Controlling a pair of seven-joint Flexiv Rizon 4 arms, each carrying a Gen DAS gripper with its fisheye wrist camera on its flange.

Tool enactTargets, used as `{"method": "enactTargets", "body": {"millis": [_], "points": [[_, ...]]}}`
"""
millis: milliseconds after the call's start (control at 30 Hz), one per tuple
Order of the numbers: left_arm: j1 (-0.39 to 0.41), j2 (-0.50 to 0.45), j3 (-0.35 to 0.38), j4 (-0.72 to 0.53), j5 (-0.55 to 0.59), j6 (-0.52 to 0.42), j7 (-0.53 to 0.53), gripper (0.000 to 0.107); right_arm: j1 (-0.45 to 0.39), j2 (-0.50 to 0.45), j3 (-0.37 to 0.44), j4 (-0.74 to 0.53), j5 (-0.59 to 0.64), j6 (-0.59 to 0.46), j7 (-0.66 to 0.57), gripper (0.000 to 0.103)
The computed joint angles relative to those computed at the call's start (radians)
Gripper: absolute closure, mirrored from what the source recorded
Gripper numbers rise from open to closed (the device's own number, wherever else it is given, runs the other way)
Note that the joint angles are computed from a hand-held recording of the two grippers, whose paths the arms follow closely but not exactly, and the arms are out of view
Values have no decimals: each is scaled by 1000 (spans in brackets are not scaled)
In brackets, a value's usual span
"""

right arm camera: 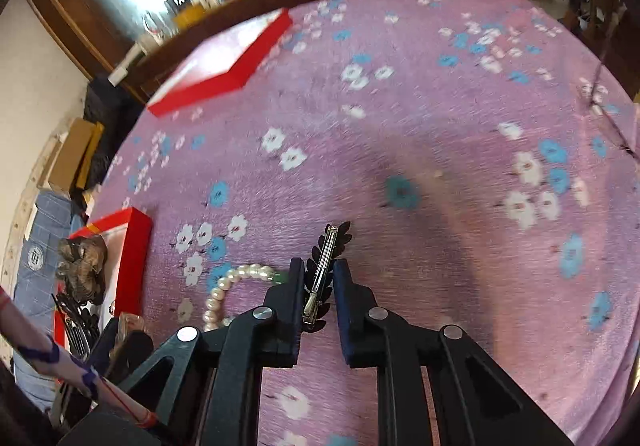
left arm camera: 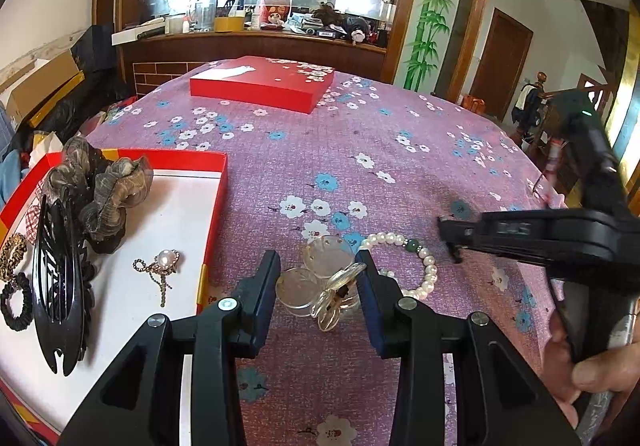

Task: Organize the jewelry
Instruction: 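Lift the clear clip with the left tool while the right lifts the black barrette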

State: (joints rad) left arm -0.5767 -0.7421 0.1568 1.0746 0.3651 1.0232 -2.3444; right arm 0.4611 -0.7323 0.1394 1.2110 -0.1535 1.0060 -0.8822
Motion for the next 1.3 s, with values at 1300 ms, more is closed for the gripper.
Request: {"method": "enactTargets", "body": {"millis": [1300], "points": [[-90, 2, 83, -71, 267, -36, -138, 70, -2, 58, 39, 139, -9, 272, -101, 87]]}}
